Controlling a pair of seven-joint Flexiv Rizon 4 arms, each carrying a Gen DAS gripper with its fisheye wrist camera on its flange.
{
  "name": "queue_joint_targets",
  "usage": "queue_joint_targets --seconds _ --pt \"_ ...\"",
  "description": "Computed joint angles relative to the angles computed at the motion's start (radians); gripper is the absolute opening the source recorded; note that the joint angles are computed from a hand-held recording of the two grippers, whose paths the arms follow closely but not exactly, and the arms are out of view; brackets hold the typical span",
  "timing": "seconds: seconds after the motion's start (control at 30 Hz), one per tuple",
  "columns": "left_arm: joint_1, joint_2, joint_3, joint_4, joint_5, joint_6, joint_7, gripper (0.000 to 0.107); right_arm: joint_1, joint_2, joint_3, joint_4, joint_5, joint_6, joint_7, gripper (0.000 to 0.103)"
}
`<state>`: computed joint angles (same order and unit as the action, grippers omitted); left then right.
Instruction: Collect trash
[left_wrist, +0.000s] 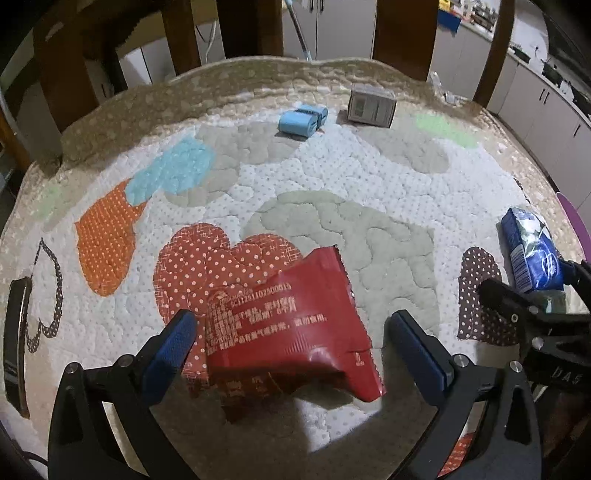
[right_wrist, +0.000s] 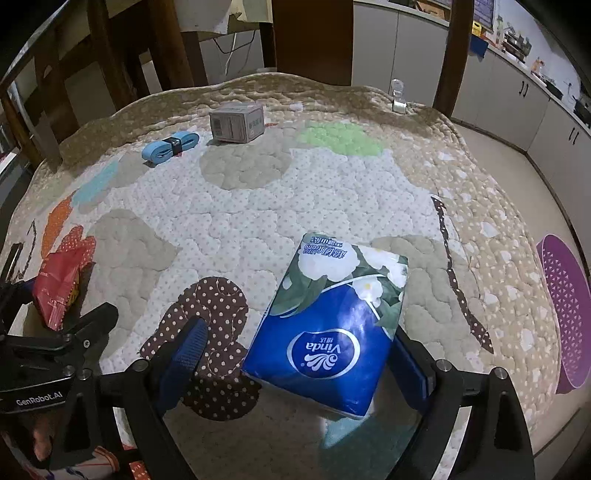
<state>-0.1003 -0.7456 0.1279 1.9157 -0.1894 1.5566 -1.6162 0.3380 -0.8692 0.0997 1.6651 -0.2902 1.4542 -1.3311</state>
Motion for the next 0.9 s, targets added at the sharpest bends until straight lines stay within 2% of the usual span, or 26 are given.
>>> queue_joint_targets --seconds 0.03,0.1,0.17,0.2,0.23,0.27,0.43,0.5,0.9 --pt "0.013 0.005 -0.013 0.0 -0.006 -0.012 0.002 0.102 0.0 0.0 0.001 -0.003 -0.002 -0.008 -0.003 0.094" --pt "0.002 0.011 0.003 0.005 -0.009 -0.006 -0.015 0.088 -0.017 0.003 0.028 -0.015 -0.004 -0.048 -0.024 0.093" --pt "0.025 0.023 -0.022 0.02 0.0 0.014 -0.001 0.059 -0.02 0.008 0.028 -0.006 0.0 -0.034 -0.036 0.082" --pt "0.053 0.033 -0.059 0.037 -0.021 0.026 0.03 0.055 -0.014 0.014 0.017 0.007 0.002 -0.013 -0.035 0.068" --pt "0.06 0.041 -0.064 0.041 -0.006 0.023 0.014 0.052 -0.022 0.017 0.024 0.012 0.005 -0.006 -0.041 0.061" --pt "0.055 0.046 -0.06 0.046 -0.011 0.024 0.011 0.051 -0.039 0.018 0.045 0.014 0.013 -0.002 -0.051 0.059" --pt "0.109 0.082 -0.129 0.098 -0.032 0.051 0.021 0.051 -0.131 0.024 0.149 0.021 0.077 0.02 -0.092 0.057" --pt "0.096 0.097 -0.119 0.11 -0.034 0.06 0.018 0.051 -0.151 0.035 0.169 0.035 0.095 0.042 -0.104 0.057" --pt "-0.16 0.154 0.124 0.099 0.019 0.08 -0.027 0.052 -0.231 0.101 0.251 0.122 0.138 0.14 -0.116 0.057"
